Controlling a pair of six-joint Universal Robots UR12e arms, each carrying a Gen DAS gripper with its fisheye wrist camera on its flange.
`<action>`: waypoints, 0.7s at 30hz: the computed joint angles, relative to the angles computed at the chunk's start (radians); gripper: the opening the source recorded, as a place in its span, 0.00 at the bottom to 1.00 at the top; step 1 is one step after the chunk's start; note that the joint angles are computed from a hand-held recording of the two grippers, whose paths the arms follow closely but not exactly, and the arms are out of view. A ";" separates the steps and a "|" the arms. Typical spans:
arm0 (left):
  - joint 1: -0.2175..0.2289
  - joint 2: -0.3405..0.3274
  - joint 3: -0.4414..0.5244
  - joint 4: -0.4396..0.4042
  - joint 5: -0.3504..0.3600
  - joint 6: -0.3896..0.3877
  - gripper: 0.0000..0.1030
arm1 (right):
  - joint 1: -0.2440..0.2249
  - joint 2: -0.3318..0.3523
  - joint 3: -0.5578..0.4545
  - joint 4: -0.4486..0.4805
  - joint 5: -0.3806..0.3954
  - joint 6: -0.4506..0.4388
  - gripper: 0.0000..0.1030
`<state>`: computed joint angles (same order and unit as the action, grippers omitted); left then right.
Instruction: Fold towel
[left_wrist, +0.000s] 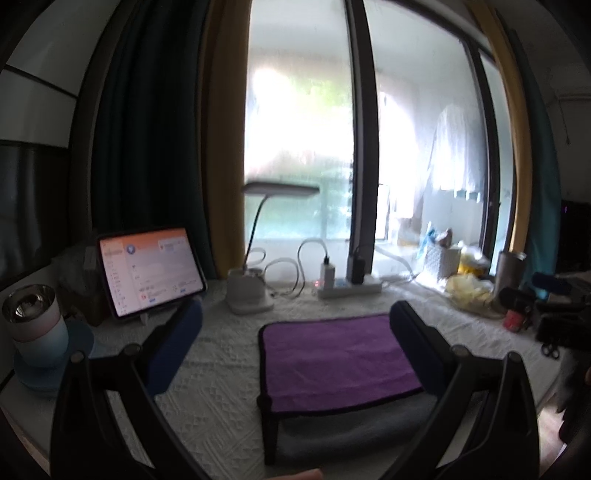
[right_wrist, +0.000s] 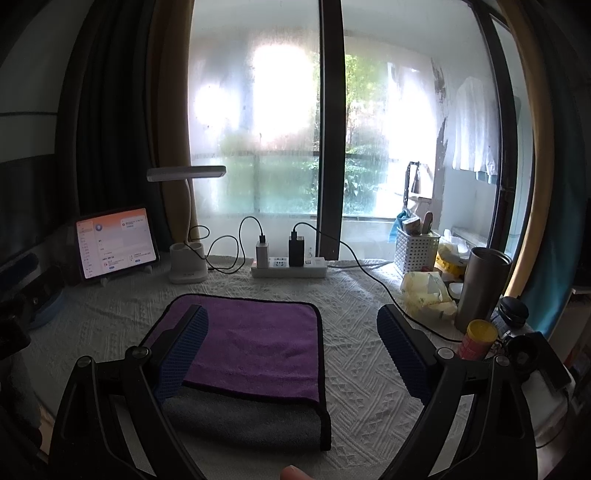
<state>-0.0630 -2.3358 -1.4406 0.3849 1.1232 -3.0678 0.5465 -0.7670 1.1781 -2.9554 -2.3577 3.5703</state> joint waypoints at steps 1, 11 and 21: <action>-0.001 -0.003 0.006 -0.019 0.005 0.009 0.99 | -0.003 -0.002 0.005 0.020 0.002 0.019 0.92; -0.010 -0.040 0.061 -0.279 0.047 0.145 0.99 | -0.043 -0.023 0.062 0.171 0.127 0.147 0.92; -0.019 -0.063 0.118 -0.581 0.022 0.197 0.98 | -0.090 -0.024 0.092 0.245 0.329 0.247 0.74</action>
